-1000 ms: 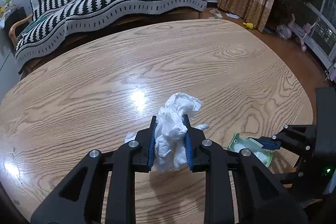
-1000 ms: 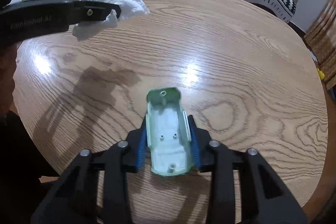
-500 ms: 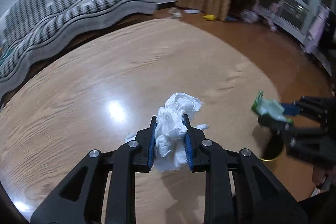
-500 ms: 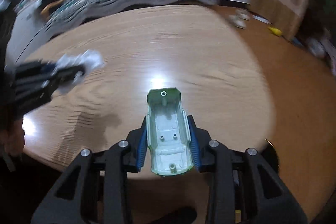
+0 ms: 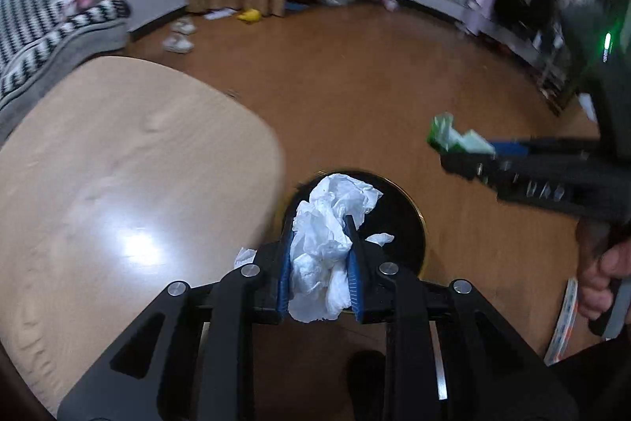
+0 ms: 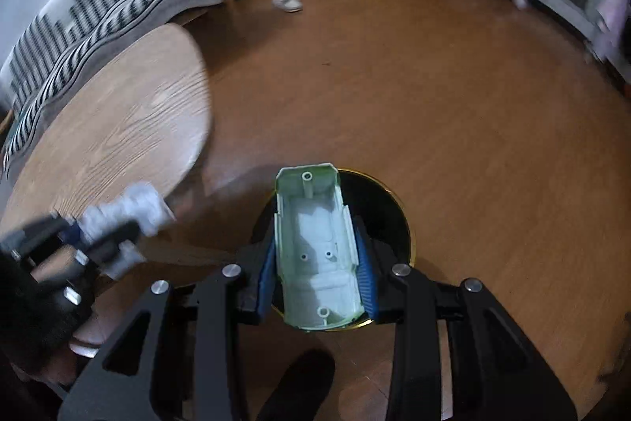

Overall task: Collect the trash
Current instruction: 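Carry the tissue and green case over the bin and release both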

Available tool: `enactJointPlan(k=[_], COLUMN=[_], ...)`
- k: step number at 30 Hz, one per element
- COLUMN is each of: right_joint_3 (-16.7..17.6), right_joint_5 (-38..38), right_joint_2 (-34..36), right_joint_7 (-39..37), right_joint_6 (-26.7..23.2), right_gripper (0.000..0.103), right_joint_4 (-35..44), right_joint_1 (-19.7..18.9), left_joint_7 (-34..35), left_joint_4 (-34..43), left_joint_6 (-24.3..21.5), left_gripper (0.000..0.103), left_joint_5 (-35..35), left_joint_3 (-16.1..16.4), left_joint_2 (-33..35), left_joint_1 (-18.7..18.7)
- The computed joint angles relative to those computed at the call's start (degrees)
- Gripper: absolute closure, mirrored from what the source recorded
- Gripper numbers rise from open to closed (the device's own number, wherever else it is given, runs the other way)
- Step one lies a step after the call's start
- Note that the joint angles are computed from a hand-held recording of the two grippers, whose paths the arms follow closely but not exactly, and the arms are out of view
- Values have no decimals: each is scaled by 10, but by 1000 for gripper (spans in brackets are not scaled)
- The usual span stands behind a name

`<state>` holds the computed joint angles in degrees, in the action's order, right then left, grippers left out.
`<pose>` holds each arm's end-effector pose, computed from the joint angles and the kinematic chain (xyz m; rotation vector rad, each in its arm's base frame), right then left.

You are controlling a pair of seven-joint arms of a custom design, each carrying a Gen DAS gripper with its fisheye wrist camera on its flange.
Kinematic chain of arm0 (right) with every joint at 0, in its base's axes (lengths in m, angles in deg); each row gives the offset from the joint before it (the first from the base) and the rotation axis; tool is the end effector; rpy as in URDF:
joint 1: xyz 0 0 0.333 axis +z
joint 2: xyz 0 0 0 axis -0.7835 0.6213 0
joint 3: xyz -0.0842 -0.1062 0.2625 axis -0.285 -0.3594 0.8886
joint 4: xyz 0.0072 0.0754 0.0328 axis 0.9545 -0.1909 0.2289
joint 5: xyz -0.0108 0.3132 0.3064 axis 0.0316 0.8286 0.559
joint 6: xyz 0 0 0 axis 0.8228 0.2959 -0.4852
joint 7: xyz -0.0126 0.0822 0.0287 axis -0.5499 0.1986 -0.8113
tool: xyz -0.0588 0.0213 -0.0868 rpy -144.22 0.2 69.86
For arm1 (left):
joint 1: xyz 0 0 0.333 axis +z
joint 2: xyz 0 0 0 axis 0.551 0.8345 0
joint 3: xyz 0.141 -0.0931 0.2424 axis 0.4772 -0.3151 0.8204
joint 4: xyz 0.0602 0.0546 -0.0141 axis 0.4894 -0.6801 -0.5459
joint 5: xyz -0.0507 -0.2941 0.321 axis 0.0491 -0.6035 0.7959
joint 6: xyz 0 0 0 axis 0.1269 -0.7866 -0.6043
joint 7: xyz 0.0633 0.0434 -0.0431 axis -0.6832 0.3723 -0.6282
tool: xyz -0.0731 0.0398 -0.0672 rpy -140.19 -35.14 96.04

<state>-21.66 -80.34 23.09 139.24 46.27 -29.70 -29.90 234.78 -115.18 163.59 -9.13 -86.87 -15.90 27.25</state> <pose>0.5406 0.2850 0.5287 -1.1044 2.5244 -0.5868 0.6840 -0.2530 0.5007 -0.6612 2.8643 -1.0079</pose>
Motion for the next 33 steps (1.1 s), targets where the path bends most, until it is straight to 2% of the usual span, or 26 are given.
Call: enactJointPlan(k=[6,10,14,16,20,23,25,28,33], right_joint_3=[0,6,7,7,7,7,6,2,-3], right_joint_5=[15,20,21,21,31,32,34,49,56], right_joint_2=[-40,-60,-57,-65,-62,-55,-51,-28,0], right_joint_7=[15,25,30,35,32,31,25,3,-5], right_joint_6=[15,22,22,26,28,29,32,35,32], right_gripper=[68,68,68,68,68,68,68,68,68], right_joint_4=[-51,-74,-73,-83,-84,-75,-71,-51,-25], right_joint_1=[-8,-10,-13,-14,-15,-15,-14,-12,-10], left_joint_7=[-4,-23,-30,-38,-35,-26,-29,-33,-55], left_joint_4=[-3,24,40,48,76,64,71,77,96], left_joint_6=[-5,-8,-9,-4,-31,-12,-21,-18,-18], left_gripper=[80,75,39,32,30,26,25,18,18], left_joint_5=[7,8,7,9,2,7,4,-3,3], left_joint_3=[-7,-13,-16,-17,-22,-20,-19,-15,-2], left_joint_2=[11,35,47,52,66,55,56,53,55], left_joint_1=[-14,-24,-25,-28,-21,-22,-18,-9,6])
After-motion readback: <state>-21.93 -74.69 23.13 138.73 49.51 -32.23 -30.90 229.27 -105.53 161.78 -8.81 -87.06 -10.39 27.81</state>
